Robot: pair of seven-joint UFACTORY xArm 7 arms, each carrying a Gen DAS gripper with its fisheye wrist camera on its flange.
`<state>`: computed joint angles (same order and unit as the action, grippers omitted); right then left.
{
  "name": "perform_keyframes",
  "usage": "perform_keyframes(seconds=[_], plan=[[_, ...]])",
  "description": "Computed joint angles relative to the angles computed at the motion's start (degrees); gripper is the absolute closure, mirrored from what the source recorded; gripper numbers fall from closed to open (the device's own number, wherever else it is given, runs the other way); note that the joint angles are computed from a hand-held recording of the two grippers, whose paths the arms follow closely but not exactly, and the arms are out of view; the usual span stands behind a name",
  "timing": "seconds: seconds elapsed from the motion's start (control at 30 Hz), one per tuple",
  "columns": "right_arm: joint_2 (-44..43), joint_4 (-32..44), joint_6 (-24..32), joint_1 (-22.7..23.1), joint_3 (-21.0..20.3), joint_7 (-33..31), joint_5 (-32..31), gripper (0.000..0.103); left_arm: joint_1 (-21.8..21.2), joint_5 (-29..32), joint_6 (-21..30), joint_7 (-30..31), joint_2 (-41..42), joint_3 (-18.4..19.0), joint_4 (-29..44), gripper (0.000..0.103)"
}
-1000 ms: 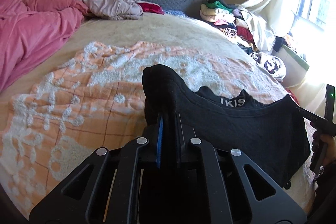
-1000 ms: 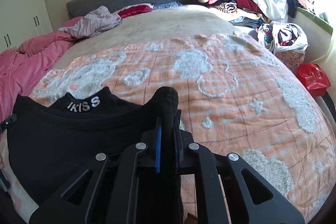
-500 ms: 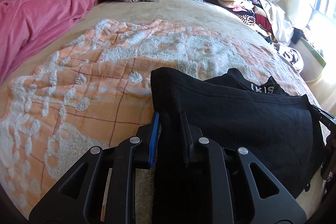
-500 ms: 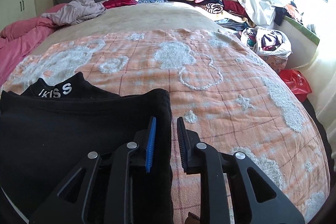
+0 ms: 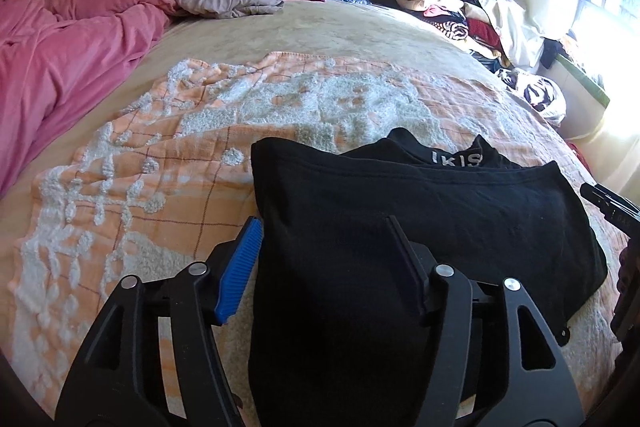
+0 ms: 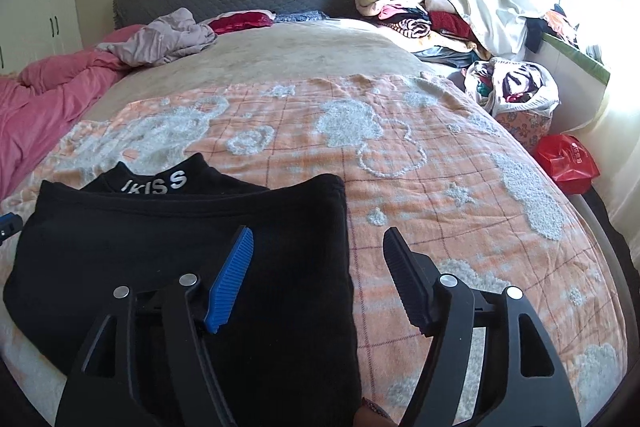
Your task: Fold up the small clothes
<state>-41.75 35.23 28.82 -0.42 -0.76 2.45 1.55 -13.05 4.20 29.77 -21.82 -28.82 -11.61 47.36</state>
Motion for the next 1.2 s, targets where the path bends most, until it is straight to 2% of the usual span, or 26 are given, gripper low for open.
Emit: perform_keyframes(seconds=[0.17,0.3,0.43,0.57,0.63,0.73,0.87,1.07,1.2], plan=[[-5.5,-2.8,4.1,2.7,-0.5,-1.3,1.6,0.036,-2.5,-2.0,1.7,1.3,-0.9,0.2,-0.1,0.046],[-8.2,-3.6,6.5,4.3,-1.2,-2.4,3.1,0.032,-3.8,-2.9,3.5,2.2,-1.3,-0.2,-0.1,0.044],[-10.7,-4.1,7.6,5.2,-1.3,-3.1,4.1,0.032,-5.0,-4.0,5.1,2.5,-2.3,-0.4,-0.6,0.038],[-11.9,-4.1,8.0,5.9,-1.0,-3.8,4.6,0.032,-5.6,-4.6,5.6,2.4,-4.1,-0.8,-1.1,0.037],[-11.9,-3.9,8.4,6.7,-1.3,-4.3,5.2,0.032,-6.2,-5.4,5.4,2.3,-5.2,-0.6,-1.7,0.032],[-11.9,-4.1,8.8,7.8,-0.5,-4.8,5.5,0.031,-6.6,-5.7,5.7,2.2,-5.4,-1.1,-1.9,0.031],[-11.4,-4.6,9.4,9.6,0.6,-5.6,5.9,0.031,-5.6,-3.6,9.4,0.5,-4.0,-3.3,-1.2,0.031],[-9.9,-4.6,13.9,7.2,2.4,-3.5,3.8,0.031,-6.4,-2.9,12.1,-0.1,-3.4,-2.9,-2.3,0.028],[-10.2,-5.4,15.7,6.5,0.6,-2.5,4.5,0.027,-7.5,-4.5,11.9,1.1,-4.1,-1.5,-3.5,0.028]])
